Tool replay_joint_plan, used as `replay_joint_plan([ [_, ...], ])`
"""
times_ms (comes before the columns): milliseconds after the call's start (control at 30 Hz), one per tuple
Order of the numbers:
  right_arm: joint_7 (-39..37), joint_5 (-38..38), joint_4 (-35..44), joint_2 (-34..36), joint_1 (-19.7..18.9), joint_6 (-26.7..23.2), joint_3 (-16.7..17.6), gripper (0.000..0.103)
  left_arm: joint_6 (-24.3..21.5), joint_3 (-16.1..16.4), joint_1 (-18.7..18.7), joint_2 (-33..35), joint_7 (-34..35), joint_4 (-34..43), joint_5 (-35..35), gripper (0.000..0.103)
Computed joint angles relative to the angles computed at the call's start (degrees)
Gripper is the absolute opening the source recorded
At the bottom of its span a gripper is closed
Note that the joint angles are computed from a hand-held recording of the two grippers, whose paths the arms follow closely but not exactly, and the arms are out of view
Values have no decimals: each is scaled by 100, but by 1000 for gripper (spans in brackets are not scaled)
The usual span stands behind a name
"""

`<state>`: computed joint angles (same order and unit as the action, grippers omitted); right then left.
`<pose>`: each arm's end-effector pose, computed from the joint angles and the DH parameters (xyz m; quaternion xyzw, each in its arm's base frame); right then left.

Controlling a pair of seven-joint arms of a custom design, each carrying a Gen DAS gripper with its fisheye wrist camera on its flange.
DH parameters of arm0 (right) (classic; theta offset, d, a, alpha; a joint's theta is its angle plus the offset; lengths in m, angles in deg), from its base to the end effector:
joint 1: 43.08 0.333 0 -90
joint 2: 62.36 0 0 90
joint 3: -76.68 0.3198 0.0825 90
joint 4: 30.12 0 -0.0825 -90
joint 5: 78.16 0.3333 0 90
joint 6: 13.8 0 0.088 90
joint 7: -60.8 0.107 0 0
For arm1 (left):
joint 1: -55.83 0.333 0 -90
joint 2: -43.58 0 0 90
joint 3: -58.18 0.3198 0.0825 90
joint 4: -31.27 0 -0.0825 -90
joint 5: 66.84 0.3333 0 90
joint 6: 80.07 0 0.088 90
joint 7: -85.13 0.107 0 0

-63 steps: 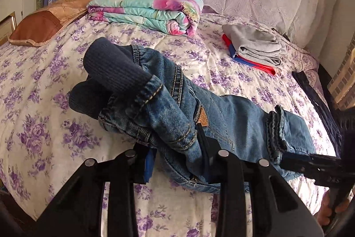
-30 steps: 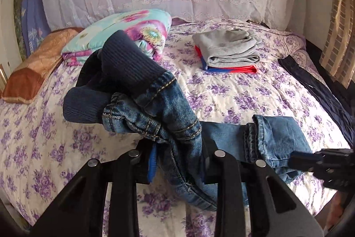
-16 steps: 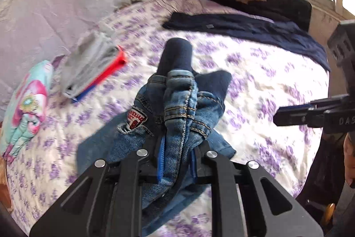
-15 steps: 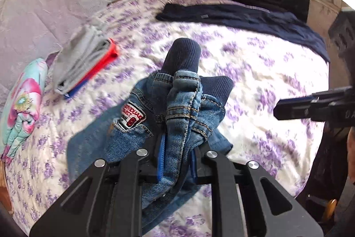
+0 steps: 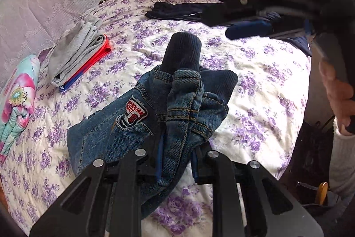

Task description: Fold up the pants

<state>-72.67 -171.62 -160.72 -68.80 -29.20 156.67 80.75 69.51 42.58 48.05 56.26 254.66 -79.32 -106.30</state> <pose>0.4212 0.2098 0.4696 -0.4396 0.7609 -0.1923 0.4368 0.5579 -0.2141 0.4557 -0.1492 0.9303 -0.3102 0.1266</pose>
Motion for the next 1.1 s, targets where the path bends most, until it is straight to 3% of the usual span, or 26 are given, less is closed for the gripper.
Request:
replay_joint_plan([
  [67,-1302,960,200,127,68,-145,62,69,366,-39,-103,40,-58,-83,-10,20],
  [167,-2842,2438,379,301,157,-588,124,69,1491,-280,-234,60,217,-365,-420,20],
  [200,-3119,2694,408,357,146,-616,108,69,1508,-273,-275,122,90,-329,-335,20],
  [267,-4159,3770,412,514,152,-736,46,69,1257,-256,-261,247,-153,-184,-157,21],
  [367,-5957,5706,351,990,55,-837,82,69,1134,-376,-91,233,51,-236,-357,22],
  [433,-6276,5982,227,1203,112,-586,-70,75,526,-163,-118,322,-445,-38,63,22],
  [533,-6951,6813,-46,1290,9,26,-21,80,-361,-94,137,351,-632,239,6,22],
  [600,-6611,6328,52,1279,266,-88,-266,80,-929,-33,307,315,-666,392,-128,23],
  [633,-6233,5900,174,1271,412,-280,-394,79,-1297,13,388,319,-717,511,-165,30],
  [667,-6135,5769,292,1298,447,-432,-398,77,-1721,35,506,322,-680,630,-294,40],
  [700,-6173,5791,391,1331,440,-550,-366,69,-2229,56,648,332,-634,785,-482,68],
  [733,-6273,5886,458,1368,411,-605,-328,67,-2418,70,771,242,-477,760,-812,80],
  [833,-6458,6036,501,1389,355,-606,-291,67,-2579,217,925,-44,-96,672,-1477,81],
  [900,-6476,6065,459,1377,349,-559,-296,67,-2133,317,832,-59,-199,742,-1613,84],
  [967,-6396,5998,418,1357,373,-550,-316,67,-1799,412,704,157,-770,1035,-1320,84],
  [1033,-6286,5934,337,1316,386,-509,-329,67,-1802,455,651,455,-1374,1350,-912,81],
  [1100,-6172,5866,229,1253,381,-449,-338,67,-1602,460,542,696,-1758,1463,-446,69],
])
